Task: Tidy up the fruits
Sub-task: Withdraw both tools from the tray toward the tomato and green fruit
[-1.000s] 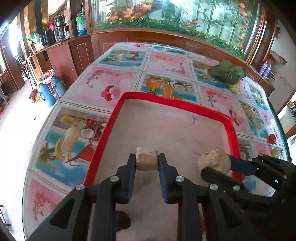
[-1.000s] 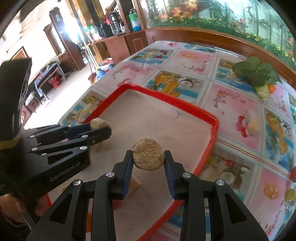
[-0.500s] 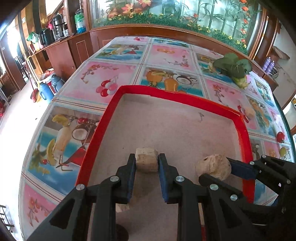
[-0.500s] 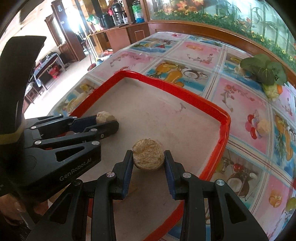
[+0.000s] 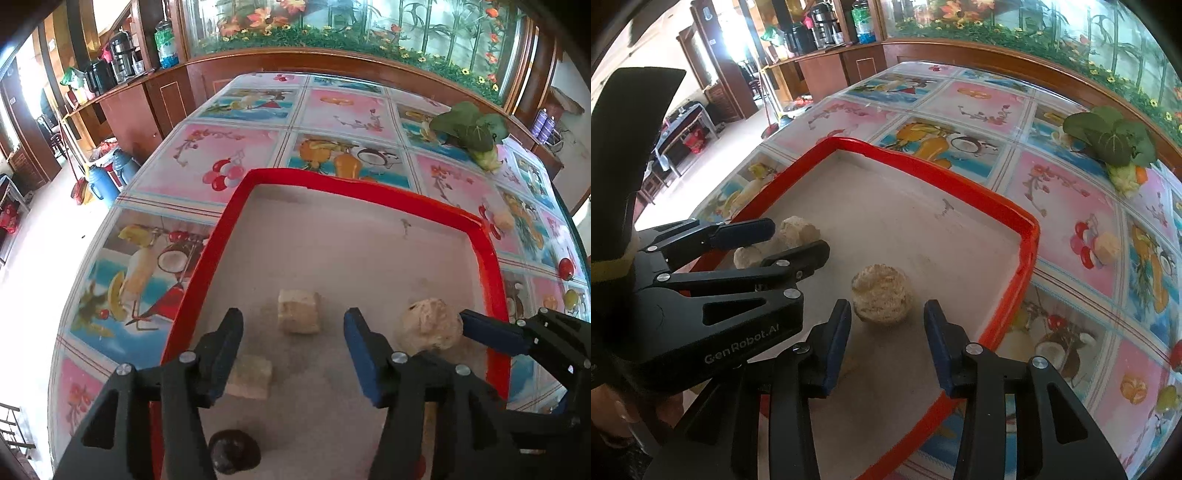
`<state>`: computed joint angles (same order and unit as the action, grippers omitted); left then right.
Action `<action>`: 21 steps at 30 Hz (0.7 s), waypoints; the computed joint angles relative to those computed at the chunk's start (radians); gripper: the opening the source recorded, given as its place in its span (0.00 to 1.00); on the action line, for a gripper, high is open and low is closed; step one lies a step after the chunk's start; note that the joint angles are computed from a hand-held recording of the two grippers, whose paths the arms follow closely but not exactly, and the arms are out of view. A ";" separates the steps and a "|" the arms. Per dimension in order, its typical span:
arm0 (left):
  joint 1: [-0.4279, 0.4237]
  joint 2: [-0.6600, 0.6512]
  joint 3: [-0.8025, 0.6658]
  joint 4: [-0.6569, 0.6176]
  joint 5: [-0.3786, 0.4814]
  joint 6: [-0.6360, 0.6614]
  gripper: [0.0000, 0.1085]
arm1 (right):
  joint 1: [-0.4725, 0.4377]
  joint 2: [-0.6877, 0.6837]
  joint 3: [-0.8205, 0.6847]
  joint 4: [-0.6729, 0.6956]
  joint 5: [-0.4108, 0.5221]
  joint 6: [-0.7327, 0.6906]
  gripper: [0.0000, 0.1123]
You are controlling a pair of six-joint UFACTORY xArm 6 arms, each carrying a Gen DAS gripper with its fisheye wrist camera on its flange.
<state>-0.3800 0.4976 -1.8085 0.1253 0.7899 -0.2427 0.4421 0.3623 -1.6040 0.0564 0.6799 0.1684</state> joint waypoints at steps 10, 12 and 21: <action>-0.011 -0.068 0.076 0.045 -0.012 -0.038 0.64 | 0.004 -0.090 0.098 -0.007 -0.019 0.054 0.36; -0.013 -0.087 0.099 0.051 -0.018 -0.048 0.64 | 0.006 -0.112 0.121 -0.014 -0.023 0.066 0.39; -0.042 -0.168 0.194 0.094 -0.032 -0.109 0.69 | 0.022 -0.244 0.261 0.001 -0.063 0.079 0.44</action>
